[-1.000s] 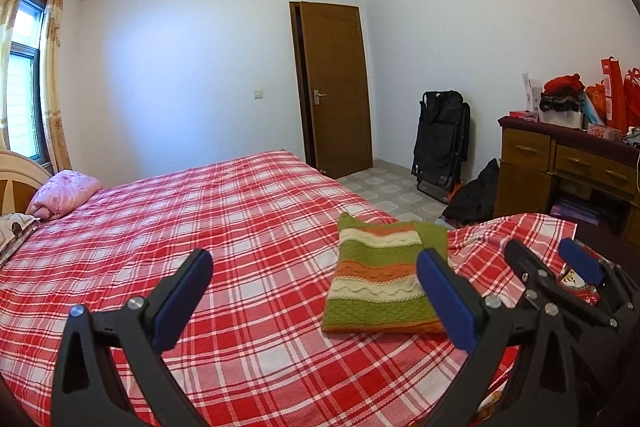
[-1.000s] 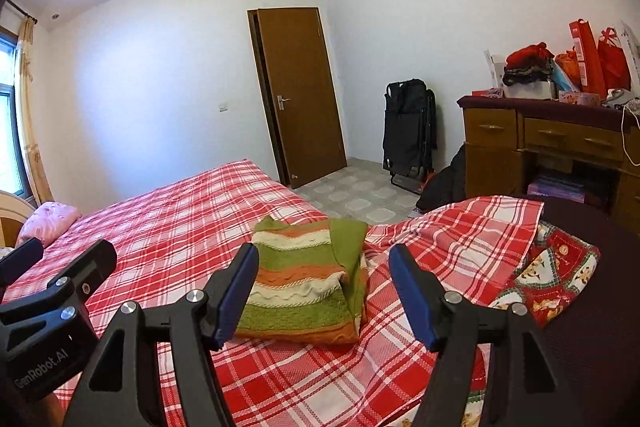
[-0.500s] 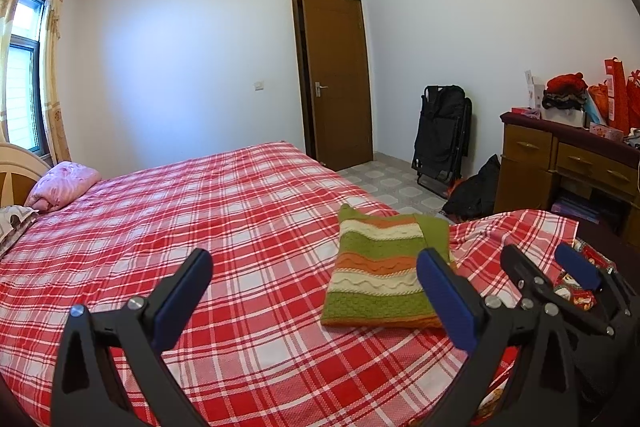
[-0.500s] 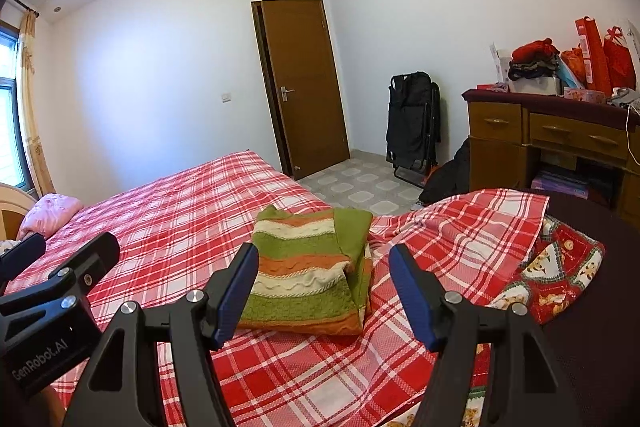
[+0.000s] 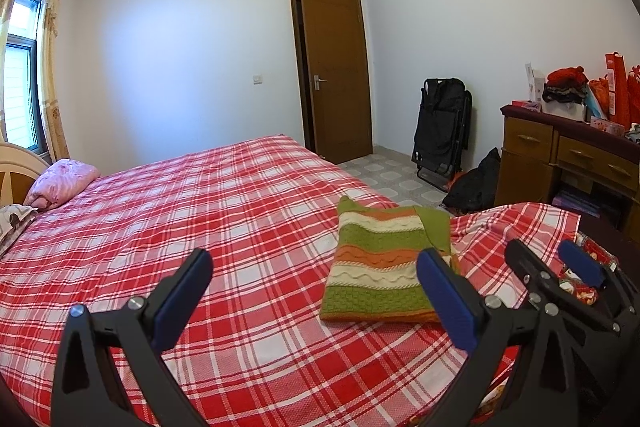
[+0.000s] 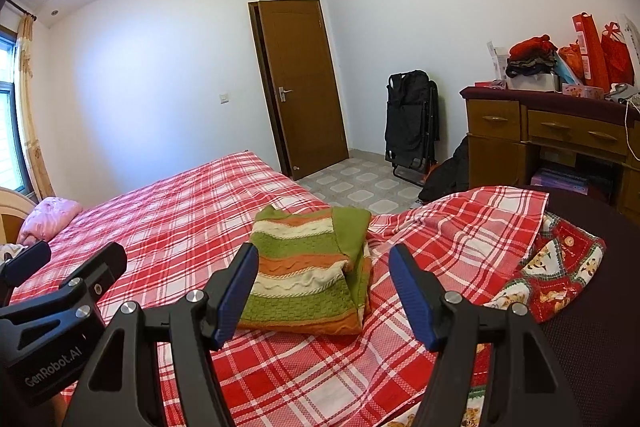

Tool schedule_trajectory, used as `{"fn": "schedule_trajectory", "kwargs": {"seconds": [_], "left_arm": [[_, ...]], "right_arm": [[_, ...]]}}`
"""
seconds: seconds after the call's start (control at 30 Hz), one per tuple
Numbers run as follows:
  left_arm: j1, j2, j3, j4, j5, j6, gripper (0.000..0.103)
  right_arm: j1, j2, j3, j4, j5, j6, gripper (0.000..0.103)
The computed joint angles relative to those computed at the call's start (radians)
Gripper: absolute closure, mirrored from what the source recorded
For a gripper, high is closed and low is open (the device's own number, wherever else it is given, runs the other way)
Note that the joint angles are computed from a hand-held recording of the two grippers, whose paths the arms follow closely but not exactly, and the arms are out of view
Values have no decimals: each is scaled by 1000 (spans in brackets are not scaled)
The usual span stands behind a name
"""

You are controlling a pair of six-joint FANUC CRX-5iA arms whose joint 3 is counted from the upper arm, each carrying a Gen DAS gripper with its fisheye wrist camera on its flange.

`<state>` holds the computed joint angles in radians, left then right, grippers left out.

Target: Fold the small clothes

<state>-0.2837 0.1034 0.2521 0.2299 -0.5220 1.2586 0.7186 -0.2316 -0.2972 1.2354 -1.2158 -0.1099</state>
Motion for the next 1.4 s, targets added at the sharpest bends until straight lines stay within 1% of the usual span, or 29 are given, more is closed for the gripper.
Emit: {"fn": "schedule_trajectory", "kwargs": {"seconds": [0.1,0.17,0.23,0.33,0.47,0.67,0.87,0.97,1.07,1.13,1.27,1.4], "left_arm": [[0,0,0,-8,3,3,0],[-3,1,5,-34,2,24,0],[-6,5,21,-70,-12,51,0],[-6,8,29,-78,-22,59,0],[-8,5,21,-91,3,69,0],[-4,0,0,-44,27,38,0],[-11,-2,1,-49,30,34,0],[-7,5,0,-3,15,-10,0],[5,16,3,73,-20,-55,0],[6,18,6,73,-26,-49,0],[4,12,-10,76,-2,-56,0],[2,18,5,57,-20,-48,0]], "right_arm": [[0,-2,-4,10,-3,-9,34],[1,-1,-3,9,-4,-8,34],[2,-1,-3,4,-7,-7,34],[4,-2,-2,2,-10,-11,34],[3,-2,-1,-2,-10,-12,34],[5,0,3,-18,-11,-10,34],[4,1,4,-21,-12,-15,34],[3,2,6,-28,-9,-12,34],[2,2,7,-39,-7,-13,34],[3,3,7,-40,-11,-14,34],[4,4,8,-48,-10,-16,34],[4,4,10,-56,-11,-15,34]]}}
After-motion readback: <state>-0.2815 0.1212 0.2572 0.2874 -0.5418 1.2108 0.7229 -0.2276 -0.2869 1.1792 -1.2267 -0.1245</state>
